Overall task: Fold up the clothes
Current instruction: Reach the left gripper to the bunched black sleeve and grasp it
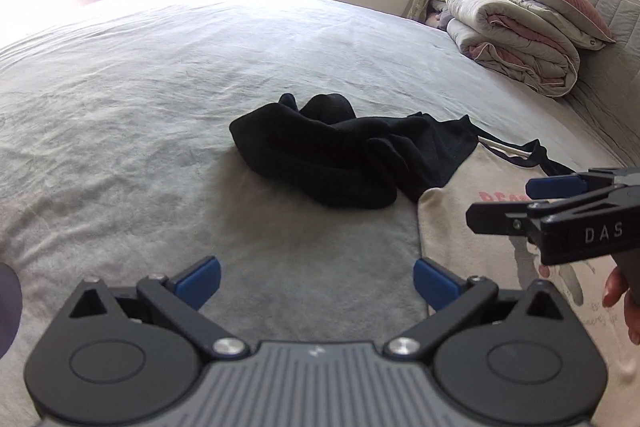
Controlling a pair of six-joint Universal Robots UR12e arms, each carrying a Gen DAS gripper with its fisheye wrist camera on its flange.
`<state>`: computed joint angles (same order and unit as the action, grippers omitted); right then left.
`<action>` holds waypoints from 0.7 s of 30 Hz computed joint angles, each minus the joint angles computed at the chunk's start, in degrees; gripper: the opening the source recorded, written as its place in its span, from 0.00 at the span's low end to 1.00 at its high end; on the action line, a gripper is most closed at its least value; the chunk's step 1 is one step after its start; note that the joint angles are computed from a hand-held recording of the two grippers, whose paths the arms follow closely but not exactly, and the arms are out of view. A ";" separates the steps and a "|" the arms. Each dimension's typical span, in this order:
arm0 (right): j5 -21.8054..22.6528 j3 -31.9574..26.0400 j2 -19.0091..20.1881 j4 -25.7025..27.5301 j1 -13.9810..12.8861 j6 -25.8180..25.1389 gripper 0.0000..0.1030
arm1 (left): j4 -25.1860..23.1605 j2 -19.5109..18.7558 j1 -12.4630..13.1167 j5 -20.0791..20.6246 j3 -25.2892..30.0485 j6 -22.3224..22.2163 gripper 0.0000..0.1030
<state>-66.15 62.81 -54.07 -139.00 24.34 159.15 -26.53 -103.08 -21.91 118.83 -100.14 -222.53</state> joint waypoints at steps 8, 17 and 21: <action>3.21 -7.70 5.41 -0.47 0.32 7.07 1.00 | -0.85 -1.67 0.48 -0.46 1.55 -0.58 1.00; 5.14 -11.35 9.84 -4.03 -0.36 15.89 1.00 | 0.92 -3.69 0.66 2.37 2.38 -0.15 1.00; 9.58 -11.97 10.94 -3.23 -1.39 19.85 1.00 | 3.31 -3.99 0.40 3.65 1.84 1.08 1.00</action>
